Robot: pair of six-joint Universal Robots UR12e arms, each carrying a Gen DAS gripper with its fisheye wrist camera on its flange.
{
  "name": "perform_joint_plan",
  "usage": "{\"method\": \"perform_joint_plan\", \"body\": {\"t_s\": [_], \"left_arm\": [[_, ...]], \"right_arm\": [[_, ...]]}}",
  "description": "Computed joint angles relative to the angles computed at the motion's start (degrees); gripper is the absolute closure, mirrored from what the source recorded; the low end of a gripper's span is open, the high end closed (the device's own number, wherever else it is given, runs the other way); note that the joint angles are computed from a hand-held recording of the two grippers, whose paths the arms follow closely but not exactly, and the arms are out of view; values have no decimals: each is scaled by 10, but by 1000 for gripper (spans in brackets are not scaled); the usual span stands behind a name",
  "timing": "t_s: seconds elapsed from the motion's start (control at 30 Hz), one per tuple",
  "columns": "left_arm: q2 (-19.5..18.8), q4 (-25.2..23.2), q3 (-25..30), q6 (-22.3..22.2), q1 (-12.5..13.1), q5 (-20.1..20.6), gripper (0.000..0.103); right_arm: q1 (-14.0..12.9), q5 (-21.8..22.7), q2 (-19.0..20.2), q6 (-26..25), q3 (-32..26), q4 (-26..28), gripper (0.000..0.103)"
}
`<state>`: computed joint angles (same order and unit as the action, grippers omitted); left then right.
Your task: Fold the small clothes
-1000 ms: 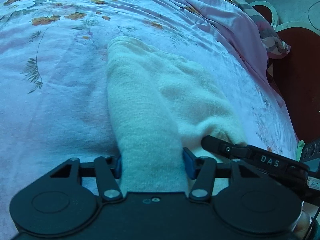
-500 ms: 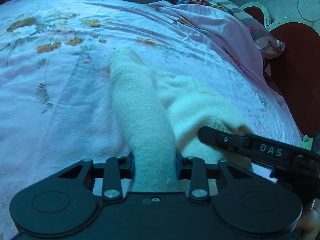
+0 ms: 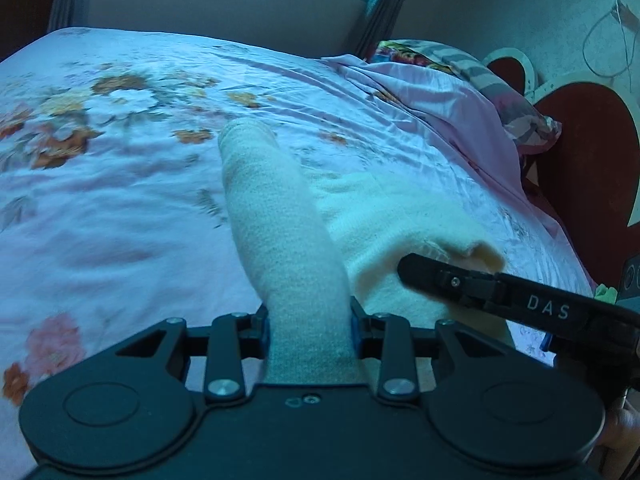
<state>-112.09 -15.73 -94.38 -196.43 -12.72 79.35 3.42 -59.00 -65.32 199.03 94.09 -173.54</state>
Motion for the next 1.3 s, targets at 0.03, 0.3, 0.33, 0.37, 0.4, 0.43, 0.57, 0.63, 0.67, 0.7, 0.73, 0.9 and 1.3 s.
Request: {"method": "perform_joint_plan", "body": {"t_s": [0.03,0.3,0.33,0.37,0.4,0.43,0.57,0.63,0.67,0.7,0.73,0.9,1.3], "left_arm": [[6,8,-13,-3,3,1,72],[15,29,-74,-22,17,31,64],[15,30,-80,-35,21,20,61],[15,35,-85,-51,26,7,57],[18,36,-88,-63,31,-8,55],[20,33,-89,-68,34,-16,55],[25,47,-88,-97,48,-38,53],[15,40,-74,-123,56,-54,49],[8,35,-66,-135,59,-61,45],[-1,32,-56,-146,62,-69,44],[-9,30,-48,-156,64,-75,44],[-36,15,-15,-145,59,-54,67],[-36,25,-9,-72,42,51,73]], "right_arm": [[3,1,-1,3,4,-2,76],[30,-45,3,-26,32,23,76],[30,-53,4,-18,34,35,76],[26,-47,5,-7,37,44,74],[21,-43,4,8,42,52,64],[18,-48,2,20,44,57,58],[2,-15,3,61,42,38,54],[-1,-2,14,79,24,47,48],[0,0,22,87,11,61,40],[0,5,30,101,-1,71,39],[-1,12,38,112,-11,76,39],[7,14,69,97,-59,118,77],[39,-133,61,-42,-44,65,53]]}}
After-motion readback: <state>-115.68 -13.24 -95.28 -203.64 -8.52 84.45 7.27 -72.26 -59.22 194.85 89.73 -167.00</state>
